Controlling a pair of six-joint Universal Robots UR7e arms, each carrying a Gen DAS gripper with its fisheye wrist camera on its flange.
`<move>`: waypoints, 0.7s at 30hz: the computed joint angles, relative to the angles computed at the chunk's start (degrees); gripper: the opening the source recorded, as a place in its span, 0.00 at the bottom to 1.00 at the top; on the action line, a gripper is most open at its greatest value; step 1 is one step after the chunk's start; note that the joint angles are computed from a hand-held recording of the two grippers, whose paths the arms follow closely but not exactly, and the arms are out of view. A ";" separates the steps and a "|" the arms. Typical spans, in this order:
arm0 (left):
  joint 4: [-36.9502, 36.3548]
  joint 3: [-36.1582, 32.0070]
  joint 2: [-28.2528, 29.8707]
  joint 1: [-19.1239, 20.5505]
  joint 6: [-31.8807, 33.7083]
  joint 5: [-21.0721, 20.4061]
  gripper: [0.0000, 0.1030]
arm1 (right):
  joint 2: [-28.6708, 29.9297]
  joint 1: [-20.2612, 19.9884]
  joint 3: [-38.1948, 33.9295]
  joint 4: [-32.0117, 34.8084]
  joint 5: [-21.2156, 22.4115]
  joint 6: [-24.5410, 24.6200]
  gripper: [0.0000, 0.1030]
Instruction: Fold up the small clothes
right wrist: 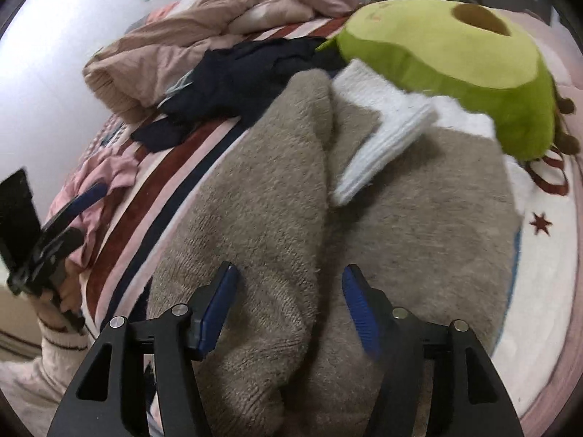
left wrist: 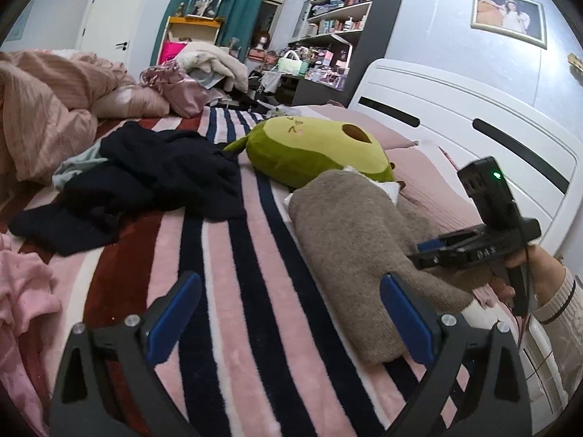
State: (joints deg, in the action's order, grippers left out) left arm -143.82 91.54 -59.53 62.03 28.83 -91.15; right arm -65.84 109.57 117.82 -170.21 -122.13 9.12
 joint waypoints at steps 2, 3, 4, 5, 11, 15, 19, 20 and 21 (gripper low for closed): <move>0.24 -0.46 0.60 0.12 -0.66 0.30 0.95 | 0.24 0.24 0.46 -1.11 0.30 -0.56 0.22; 0.35 -0.69 0.91 0.15 -0.99 0.49 0.95 | 0.65 0.60 0.43 -1.47 -0.72 -0.66 0.16; 0.45 -0.87 1.19 0.16 -1.31 0.71 0.95 | 1.05 0.99 0.64 -2.58 -1.90 -0.57 0.13; 0.51 -1.06 1.44 0.17 -1.53 0.86 0.95 | 1.36 1.43 1.03 -4.24 -2.99 -0.15 0.10; 0.94 -1.72 2.23 0.08 -2.34 0.70 0.95 | 1.23 7.02 4.96 -19.29 -14.11 -2.72 0.04; 2.23 -2.21 2.90 -0.43 -2.96 -0.56 0.95 | -2.15 8.85 7.53 -18.88 -17.37 -0.21 0.04; 3.31 -1.96 3.70 -1.52 -3.29 -1.86 0.95 | -4.80 8.94 10.86 -17.69 -20.52 4.90 0.00; 3.60 -1.84 3.90 -1.81 -3.40 -1.98 0.95 | -5.77 8.41 12.08 -16.96 -20.67 6.97 0.00; 4.12 -1.76 4.17 -2.09 -3.34 -2.24 0.95 | -7.69 7.22 14.08 -16.45 -18.62 8.87 0.00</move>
